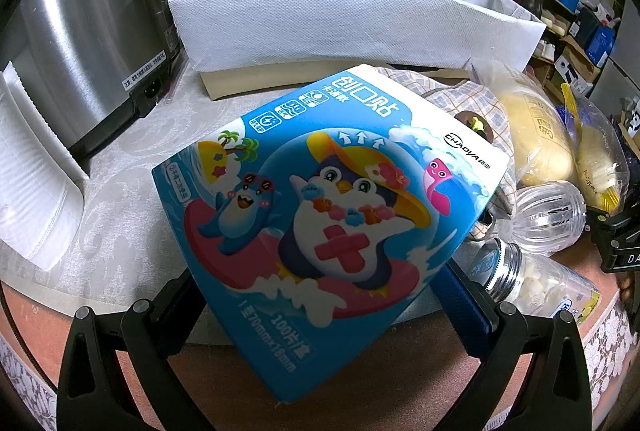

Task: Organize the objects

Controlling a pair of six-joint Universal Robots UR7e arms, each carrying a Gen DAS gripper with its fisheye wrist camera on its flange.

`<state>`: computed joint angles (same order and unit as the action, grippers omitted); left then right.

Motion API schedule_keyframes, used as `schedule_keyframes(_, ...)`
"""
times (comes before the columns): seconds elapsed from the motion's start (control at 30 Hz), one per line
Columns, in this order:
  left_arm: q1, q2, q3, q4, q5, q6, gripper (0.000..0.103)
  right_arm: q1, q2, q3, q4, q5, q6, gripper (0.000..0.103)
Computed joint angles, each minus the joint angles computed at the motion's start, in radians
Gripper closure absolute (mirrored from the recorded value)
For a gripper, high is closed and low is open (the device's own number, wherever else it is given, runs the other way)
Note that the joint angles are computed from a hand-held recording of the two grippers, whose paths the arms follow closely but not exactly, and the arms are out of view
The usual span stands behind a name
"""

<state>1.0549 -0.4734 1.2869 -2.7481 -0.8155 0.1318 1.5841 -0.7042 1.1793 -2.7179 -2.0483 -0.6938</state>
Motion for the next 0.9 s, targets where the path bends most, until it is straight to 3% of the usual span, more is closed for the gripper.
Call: schedule_keyframes(0.9,0.001,-0.001,0.001,-0.001,-0.001,0.0,0.0,-0.005,0.005,-0.012,0.006,0.004,0.0,0.0)
